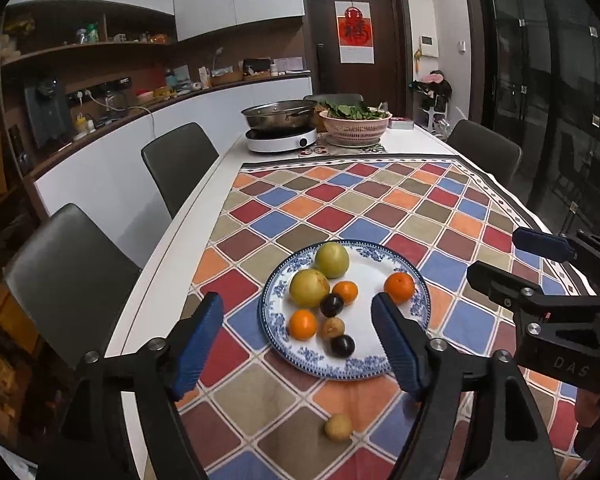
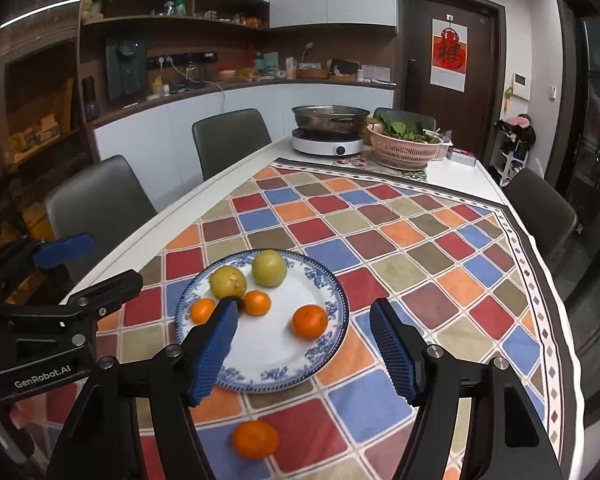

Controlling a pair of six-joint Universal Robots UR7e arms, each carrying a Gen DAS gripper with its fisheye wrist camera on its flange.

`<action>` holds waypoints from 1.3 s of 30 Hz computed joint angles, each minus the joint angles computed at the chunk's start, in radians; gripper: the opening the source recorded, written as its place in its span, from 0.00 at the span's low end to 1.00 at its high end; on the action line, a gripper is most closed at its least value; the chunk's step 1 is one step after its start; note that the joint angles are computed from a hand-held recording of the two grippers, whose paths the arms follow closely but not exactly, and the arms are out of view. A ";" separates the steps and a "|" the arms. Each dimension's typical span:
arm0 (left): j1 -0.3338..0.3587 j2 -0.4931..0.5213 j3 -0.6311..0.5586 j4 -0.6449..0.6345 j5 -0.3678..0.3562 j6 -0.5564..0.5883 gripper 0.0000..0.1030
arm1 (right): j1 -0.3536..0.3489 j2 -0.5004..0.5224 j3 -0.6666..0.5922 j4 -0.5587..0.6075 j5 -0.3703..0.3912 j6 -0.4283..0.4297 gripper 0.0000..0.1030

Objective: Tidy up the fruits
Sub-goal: 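Reach the left tool to the last tan fruit while the right tool reaches the last orange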

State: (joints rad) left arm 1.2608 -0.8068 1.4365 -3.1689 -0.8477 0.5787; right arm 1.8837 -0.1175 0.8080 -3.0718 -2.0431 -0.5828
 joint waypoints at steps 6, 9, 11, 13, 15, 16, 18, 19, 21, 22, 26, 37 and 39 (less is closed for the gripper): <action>0.000 -0.046 0.085 -0.016 0.005 -0.030 0.76 | 0.009 -0.039 0.101 -0.055 -0.009 0.008 0.67; 0.002 -0.072 0.130 -0.026 0.005 -0.055 0.80 | 0.015 -0.047 0.145 -0.094 -0.025 -0.003 0.67; 0.006 -0.089 0.154 -0.017 -0.007 -0.076 0.80 | 0.017 -0.061 0.181 -0.099 -0.023 0.012 0.67; 0.007 -0.098 0.172 -0.023 -0.002 -0.083 0.80 | 0.020 -0.070 0.204 -0.098 -0.025 0.021 0.67; 0.008 -0.109 0.194 -0.028 0.001 -0.087 0.82 | 0.023 -0.075 0.224 -0.113 -0.032 0.023 0.67; 0.009 -0.117 0.208 -0.029 0.000 -0.089 0.82 | 0.024 -0.079 0.238 -0.122 -0.035 0.028 0.67; 0.011 -0.124 0.226 -0.037 0.002 -0.090 0.85 | 0.027 -0.082 0.259 -0.144 -0.048 0.032 0.67; 0.012 -0.128 0.237 -0.040 0.008 -0.092 0.85 | 0.028 -0.083 0.269 -0.150 -0.055 0.035 0.67; 0.016 -0.137 0.255 -0.036 0.005 -0.101 0.85 | 0.029 -0.087 0.289 -0.158 -0.067 0.044 0.67; 0.018 -0.142 0.264 -0.032 0.004 -0.106 0.85 | 0.029 -0.087 0.300 -0.169 -0.075 0.044 0.67; 0.026 -0.152 0.291 -0.019 0.004 -0.108 0.85 | 0.027 -0.089 0.325 -0.183 -0.091 0.047 0.67; 0.060 -0.133 0.288 0.020 -0.033 -0.085 0.85 | 0.009 -0.077 0.346 -0.133 -0.105 0.081 0.67; 0.068 -0.124 0.282 0.021 -0.044 -0.069 0.85 | 0.004 -0.069 0.335 -0.116 -0.111 0.084 0.67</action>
